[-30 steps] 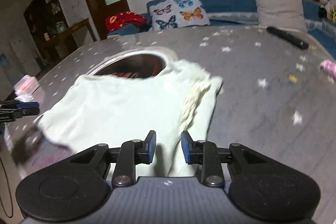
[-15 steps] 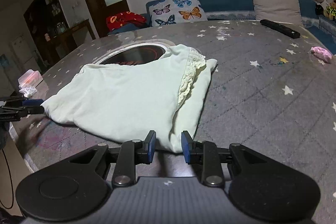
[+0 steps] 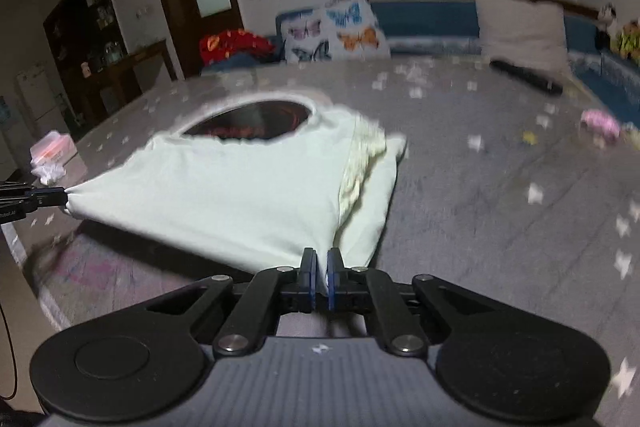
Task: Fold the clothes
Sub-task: 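Lower the folded hem onto the shirt and open both grippers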
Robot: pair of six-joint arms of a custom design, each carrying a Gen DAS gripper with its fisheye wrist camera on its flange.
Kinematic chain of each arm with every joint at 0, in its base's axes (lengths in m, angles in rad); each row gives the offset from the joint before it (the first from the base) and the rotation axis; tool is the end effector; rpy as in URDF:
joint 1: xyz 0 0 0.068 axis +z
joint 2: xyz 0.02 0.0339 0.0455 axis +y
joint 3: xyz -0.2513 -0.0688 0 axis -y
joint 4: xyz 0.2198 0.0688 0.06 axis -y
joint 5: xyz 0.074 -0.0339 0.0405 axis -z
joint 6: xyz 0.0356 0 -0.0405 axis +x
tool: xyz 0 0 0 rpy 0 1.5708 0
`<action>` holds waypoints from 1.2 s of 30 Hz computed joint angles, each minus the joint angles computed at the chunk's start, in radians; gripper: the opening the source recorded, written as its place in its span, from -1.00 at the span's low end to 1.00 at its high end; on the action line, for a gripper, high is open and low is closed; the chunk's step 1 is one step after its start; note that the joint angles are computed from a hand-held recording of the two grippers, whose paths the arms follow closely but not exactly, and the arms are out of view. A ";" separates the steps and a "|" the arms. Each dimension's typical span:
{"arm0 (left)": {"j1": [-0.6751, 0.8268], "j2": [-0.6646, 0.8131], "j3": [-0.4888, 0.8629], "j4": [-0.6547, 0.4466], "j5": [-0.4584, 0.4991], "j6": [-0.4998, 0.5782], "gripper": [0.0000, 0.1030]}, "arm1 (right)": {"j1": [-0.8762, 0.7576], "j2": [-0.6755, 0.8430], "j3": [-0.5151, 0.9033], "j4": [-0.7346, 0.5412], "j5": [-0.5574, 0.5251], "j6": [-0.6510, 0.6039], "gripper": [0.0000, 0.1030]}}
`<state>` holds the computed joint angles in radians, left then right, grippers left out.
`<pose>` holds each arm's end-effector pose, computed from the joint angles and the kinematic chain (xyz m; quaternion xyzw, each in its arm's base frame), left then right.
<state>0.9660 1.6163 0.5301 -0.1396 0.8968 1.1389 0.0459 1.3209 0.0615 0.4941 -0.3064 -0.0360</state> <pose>0.1477 0.1647 0.1074 0.1508 0.8780 -0.0772 0.4476 0.1595 0.0181 0.0914 -0.0970 0.9060 0.1423 0.3867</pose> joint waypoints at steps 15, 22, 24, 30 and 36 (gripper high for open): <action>-0.069 0.009 0.107 -0.012 -0.001 -0.270 -0.77 | 0.048 -0.038 0.085 -0.052 0.003 -0.011 -0.80; -0.290 0.050 0.008 0.296 -0.168 -0.486 -0.76 | 0.124 0.262 0.145 0.195 0.023 0.062 -0.70; -0.321 0.089 0.003 0.347 -0.235 -0.506 -0.78 | 0.133 0.322 0.159 0.221 0.041 0.067 -0.70; -0.294 0.093 0.018 0.358 -0.255 -0.526 -0.73 | 0.096 0.344 0.149 0.222 0.029 0.046 -0.69; -0.361 0.132 0.081 0.374 -0.277 -0.656 -0.08 | 0.102 0.364 0.165 0.227 0.023 0.051 -0.50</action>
